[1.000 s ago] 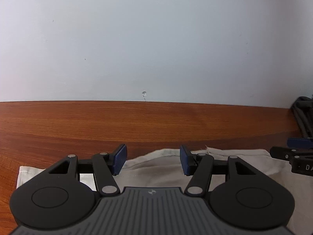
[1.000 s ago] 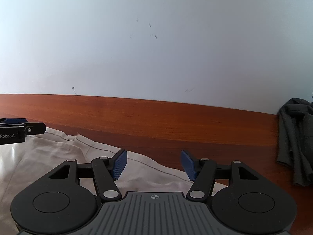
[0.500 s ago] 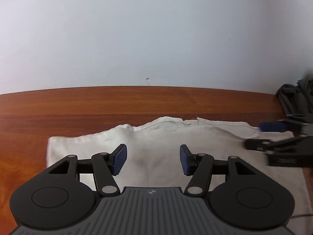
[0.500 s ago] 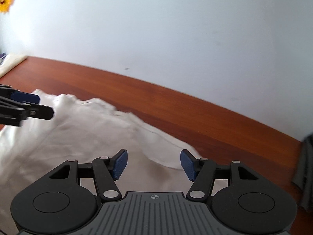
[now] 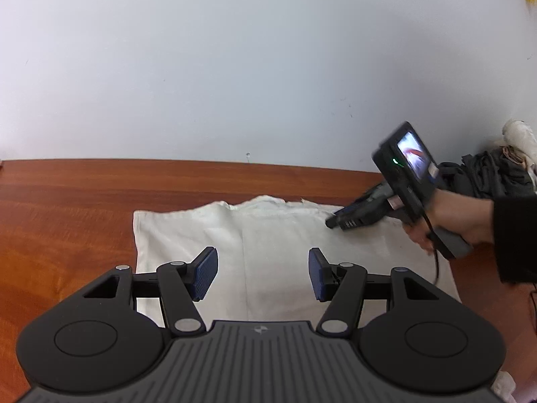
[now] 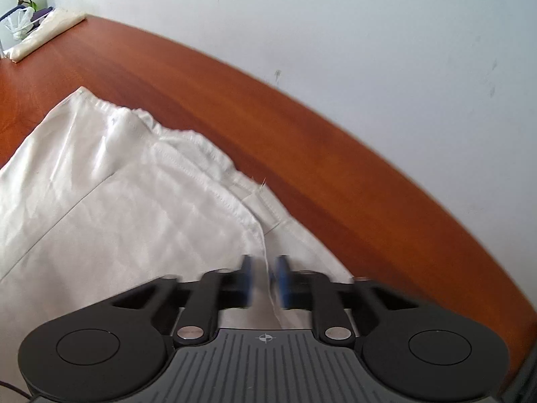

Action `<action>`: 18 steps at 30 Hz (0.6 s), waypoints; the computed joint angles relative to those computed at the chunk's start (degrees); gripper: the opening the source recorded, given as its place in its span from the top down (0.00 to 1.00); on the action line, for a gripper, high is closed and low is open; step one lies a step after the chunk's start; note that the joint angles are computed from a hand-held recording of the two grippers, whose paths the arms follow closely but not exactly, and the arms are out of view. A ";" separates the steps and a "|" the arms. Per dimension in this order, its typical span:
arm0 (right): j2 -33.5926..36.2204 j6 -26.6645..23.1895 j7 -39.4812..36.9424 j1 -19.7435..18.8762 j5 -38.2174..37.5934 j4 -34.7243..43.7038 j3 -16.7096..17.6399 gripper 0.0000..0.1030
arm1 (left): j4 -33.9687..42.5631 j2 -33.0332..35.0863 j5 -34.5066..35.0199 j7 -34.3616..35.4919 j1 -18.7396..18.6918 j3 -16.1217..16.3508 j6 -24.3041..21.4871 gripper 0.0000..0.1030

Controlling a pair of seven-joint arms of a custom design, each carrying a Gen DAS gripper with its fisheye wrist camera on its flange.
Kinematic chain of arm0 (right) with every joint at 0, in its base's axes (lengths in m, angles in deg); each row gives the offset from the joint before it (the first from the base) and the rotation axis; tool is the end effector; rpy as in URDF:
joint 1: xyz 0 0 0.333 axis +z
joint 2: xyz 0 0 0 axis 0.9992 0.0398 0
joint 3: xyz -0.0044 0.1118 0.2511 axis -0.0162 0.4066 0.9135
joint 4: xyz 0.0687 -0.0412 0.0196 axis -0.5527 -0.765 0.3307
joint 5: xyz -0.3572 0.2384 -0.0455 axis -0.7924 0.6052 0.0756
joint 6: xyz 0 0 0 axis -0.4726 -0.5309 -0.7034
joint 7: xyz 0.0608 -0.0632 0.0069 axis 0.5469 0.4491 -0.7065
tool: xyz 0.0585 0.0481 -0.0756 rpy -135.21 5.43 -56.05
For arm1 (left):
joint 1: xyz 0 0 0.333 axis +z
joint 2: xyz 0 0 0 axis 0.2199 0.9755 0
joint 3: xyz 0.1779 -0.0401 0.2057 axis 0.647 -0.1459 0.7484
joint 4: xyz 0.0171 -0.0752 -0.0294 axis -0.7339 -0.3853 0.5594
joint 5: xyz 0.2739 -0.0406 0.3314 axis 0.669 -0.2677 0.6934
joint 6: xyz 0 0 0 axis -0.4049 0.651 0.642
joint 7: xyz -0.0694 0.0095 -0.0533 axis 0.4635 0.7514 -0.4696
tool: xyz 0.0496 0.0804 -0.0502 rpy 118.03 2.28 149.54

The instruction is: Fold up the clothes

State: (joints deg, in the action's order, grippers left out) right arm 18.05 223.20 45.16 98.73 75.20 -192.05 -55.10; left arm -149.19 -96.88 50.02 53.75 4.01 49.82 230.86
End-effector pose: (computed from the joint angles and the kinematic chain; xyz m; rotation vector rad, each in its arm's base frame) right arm 0.5927 0.1050 0.4608 -2.3612 1.2636 -0.4799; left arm 0.3781 -0.1040 0.5524 -1.5876 1.8839 -1.0120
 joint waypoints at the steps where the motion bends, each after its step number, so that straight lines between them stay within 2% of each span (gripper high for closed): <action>1: 0.27 -0.55 -0.01 -0.05 -0.39 0.43 0.01 0.97 | -0.70 -1.40 0.02 -0.55 0.09 -0.32 -0.63 0.37; 5: -1.10 1.81 -1.26 0.06 -0.03 -1.01 0.01 0.98 | -2.32 -5.55 -0.04 -3.64 0.36 -1.32 -2.50 0.37; 10: 0.36 6.29 1.40 0.15 -5.59 0.57 0.79 0.98 | -3.09 -9.01 0.32 -6.44 0.05 -1.88 -3.28 0.37; 13: 2.99 5.02 2.83 0.15 -9.34 3.25 1.31 0.98 | -3.37 -10.72 0.71 -7.61 -0.20 -2.19 -3.42 0.37; 18: 5.78 6.07 9.10 -0.04 -17.51 3.91 2.08 0.98 | -3.53 -10.56 2.16 -11.28 0.72 -4.60 -3.27 0.37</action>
